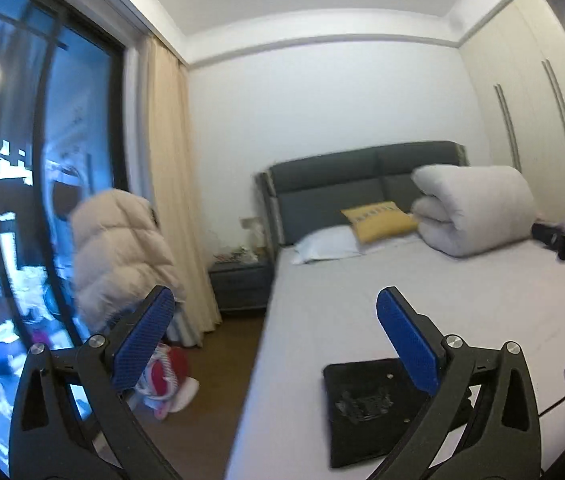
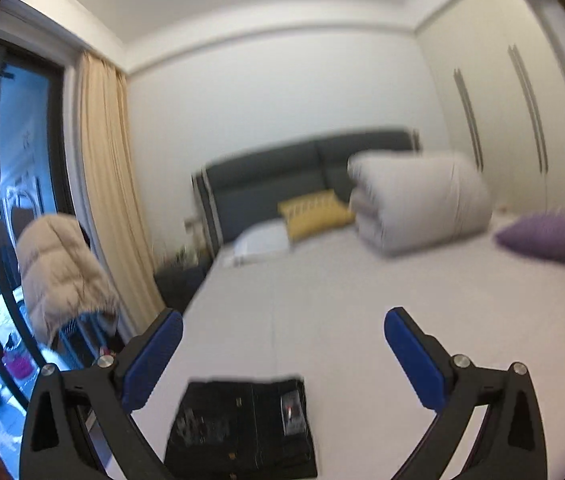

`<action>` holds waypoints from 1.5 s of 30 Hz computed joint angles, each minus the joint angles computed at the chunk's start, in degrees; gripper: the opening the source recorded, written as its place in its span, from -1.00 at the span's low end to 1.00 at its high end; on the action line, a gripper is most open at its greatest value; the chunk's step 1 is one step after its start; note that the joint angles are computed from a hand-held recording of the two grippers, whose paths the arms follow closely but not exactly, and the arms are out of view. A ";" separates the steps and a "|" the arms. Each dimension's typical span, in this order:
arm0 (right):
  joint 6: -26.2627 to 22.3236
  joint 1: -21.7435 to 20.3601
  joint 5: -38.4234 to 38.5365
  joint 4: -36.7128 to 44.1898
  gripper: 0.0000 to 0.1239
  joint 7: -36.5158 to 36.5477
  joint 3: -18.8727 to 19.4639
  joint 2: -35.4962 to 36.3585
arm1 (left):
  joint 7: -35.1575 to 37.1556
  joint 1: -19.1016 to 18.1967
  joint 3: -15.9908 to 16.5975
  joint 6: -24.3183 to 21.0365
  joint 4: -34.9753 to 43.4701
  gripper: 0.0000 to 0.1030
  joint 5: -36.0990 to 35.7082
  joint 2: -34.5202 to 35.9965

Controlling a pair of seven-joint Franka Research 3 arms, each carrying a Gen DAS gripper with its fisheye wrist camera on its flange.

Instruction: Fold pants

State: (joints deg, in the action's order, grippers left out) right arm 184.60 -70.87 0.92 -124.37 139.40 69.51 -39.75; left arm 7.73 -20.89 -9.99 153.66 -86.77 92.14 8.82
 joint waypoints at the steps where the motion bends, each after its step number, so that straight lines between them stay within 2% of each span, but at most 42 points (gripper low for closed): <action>1: 0.10 0.81 0.53 -0.51 0.66 0.51 -1.86 -3.18 | 0.38 0.24 -0.03 1.26 -1.10 1.00 -0.48 -1.59; 3: 0.25 1.81 1.09 -1.24 0.66 0.92 -4.67 -8.32 | 2.88 1.12 -0.66 2.81 -2.81 1.00 -4.64 -4.33; 7: 1.54 3.51 2.01 -2.12 0.66 0.12 -9.04 -14.28 | 11.09 3.03 -2.27 3.91 -5.63 1.00 -18.22 -8.80; 10: 1.44 3.99 2.80 -2.21 0.66 -0.60 -10.93 -17.50 | 16.56 3.94 -4.02 2.81 -8.15 1.00 -24.43 -12.84; 11: 0.78 4.30 2.73 -1.93 0.66 -1.17 -11.30 -17.78 | 18.42 4.03 -5.04 0.79 -7.66 1.00 -25.63 -12.95; 13: -1.52 5.82 2.29 -1.19 0.66 -2.29 -11.85 -17.07 | 21.22 4.17 -6.13 -0.91 -7.21 1.00 -28.21 -12.61; 14: -2.54 6.20 1.93 -0.89 0.66 -2.64 -11.73 -16.55 | 24.44 3.91 -6.40 -2.16 -6.85 1.00 -31.85 -12.16; 18: -12.13 8.32 -0.93 0.25 0.66 -3.23 -10.61 -14.06 | 35.13 2.59 -6.59 -7.34 -3.87 1.00 -46.06 -7.66; 21: -19.16 11.42 -2.40 1.25 0.66 -3.37 -9.80 -7.77 | 39.60 1.86 -5.93 -10.64 -3.11 1.00 -55.02 -5.47; 27: -26.78 14.31 -6.26 1.64 0.66 -2.23 -8.13 -2.33 | 39.45 0.34 -4.71 -16.13 -3.42 1.00 -56.98 -2.90; 36: -30.74 19.53 -11.54 1.52 0.66 -0.93 -7.18 5.73 | 41.17 -0.97 -3.08 -15.22 0.68 1.00 -59.02 5.36; 45: -33.36 23.71 -16.69 2.09 0.66 1.90 -9.18 10.90 | 42.43 -1.65 -2.23 -15.10 0.73 1.00 -60.77 6.25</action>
